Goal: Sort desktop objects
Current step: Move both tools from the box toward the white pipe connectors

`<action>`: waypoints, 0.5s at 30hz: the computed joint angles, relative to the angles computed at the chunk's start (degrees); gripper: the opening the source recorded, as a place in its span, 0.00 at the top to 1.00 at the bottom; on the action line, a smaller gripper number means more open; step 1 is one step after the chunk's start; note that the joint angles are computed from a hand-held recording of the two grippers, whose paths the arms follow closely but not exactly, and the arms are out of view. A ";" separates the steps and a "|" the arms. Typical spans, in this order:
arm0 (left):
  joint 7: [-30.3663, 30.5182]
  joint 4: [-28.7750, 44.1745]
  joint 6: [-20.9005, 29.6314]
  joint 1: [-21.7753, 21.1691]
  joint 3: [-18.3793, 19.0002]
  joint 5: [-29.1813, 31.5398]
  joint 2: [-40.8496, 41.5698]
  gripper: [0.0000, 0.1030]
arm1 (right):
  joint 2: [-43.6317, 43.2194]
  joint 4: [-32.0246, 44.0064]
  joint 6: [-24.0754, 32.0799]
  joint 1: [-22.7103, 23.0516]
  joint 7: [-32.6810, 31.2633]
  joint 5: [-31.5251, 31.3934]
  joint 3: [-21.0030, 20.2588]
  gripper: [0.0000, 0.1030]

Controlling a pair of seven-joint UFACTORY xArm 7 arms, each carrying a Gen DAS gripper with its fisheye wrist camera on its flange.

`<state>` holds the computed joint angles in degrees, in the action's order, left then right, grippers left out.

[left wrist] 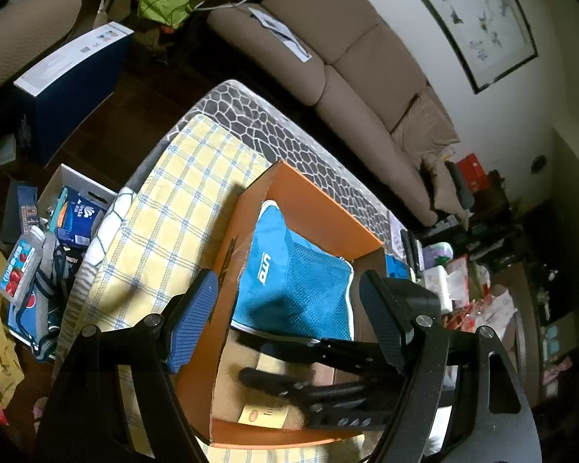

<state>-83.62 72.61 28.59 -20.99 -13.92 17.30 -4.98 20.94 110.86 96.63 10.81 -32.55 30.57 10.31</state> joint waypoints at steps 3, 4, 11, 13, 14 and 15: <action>0.44 0.76 1.00 -0.20 -0.07 -0.02 0.46 0.29 | -1.43 -1.99 -1.66 0.24 -0.48 -0.33 -0.13 0.47; 0.88 1.13 1.30 -0.35 -0.05 -0.20 0.74 0.29 | -1.60 -1.98 -1.82 -0.21 -0.33 0.75 -0.18 0.48; 4.32 6.12 6.30 -2.05 0.01 0.38 3.71 0.27 | -8.32 -5.97 -12.50 -2.46 -0.89 1.03 -2.54 0.34; 4.91 7.91 8.09 -2.89 0.10 1.36 4.76 0.15 | -11.27 -8.52 -16.09 -4.16 -1.13 2.60 -3.75 0.25; 5.15 9.07 9.15 -3.39 0.11 1.98 5.46 0.14 | -12.63 -9.82 -17.63 -4.71 -1.06 3.55 -4.14 0.19; 5.71 10.20 10.13 -3.93 0.17 2.27 6.18 0.12 | -14.20 -11.47 -19.26 -5.33 -1.31 4.56 -4.64 0.18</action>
<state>-77.91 82.81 38.72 -24.92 -13.75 19.57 1.21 6.74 99.39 77.37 5.48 -33.86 35.13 5.67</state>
